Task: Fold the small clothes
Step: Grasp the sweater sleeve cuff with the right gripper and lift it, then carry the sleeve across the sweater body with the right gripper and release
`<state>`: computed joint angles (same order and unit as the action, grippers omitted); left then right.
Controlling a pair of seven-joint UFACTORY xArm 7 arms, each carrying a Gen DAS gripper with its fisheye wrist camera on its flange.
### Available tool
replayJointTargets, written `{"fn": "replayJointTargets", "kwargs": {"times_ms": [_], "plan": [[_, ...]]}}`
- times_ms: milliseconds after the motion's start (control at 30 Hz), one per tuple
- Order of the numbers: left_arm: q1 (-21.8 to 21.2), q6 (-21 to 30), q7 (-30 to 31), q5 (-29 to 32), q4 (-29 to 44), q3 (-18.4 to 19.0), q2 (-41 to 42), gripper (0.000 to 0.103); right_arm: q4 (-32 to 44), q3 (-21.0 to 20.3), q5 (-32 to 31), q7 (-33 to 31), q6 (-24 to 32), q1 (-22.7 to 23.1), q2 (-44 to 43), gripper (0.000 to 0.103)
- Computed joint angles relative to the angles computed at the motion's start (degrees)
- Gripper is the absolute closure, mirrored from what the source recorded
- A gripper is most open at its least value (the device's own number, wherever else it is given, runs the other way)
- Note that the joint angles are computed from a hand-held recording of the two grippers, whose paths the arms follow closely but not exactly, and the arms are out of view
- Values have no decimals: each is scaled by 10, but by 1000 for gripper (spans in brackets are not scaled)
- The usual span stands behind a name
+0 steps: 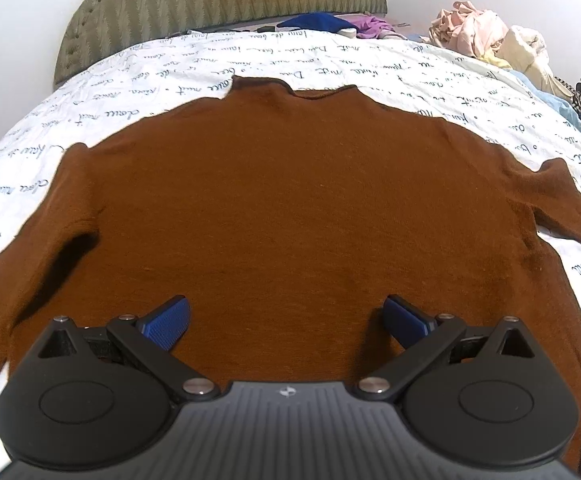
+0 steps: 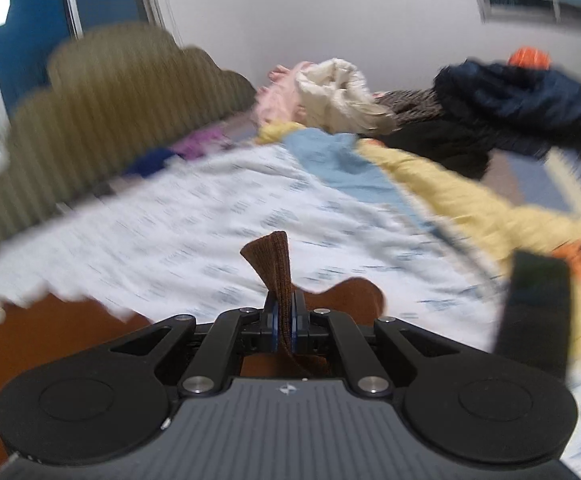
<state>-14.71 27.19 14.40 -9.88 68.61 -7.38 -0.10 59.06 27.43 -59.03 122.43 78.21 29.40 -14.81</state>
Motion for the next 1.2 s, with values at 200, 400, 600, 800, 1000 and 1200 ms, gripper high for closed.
{"fn": "replayJointTargets", "kwargs": {"times_ms": [200,400,600,800,1000,1200], "plan": [[9,-2,-10,2,11,7,3,0,25,-6,-121,129,-119,-18,23,96],[19,-10,-24,29,7,12,-1,0,149,-29,-175,97,-131,12,155,96],[26,-20,-36,55,5,15,-2,0,217,-78,-203,136,-209,42,234,95],[31,-10,-19,27,6,18,-5,0,319,-121,-201,96,-249,76,317,95],[36,-17,-7,22,-4,21,-14,0,443,-158,-178,40,-299,102,407,95],[43,-21,6,14,-14,28,-25,0,587,-187,-134,-29,-337,123,508,95]]}}
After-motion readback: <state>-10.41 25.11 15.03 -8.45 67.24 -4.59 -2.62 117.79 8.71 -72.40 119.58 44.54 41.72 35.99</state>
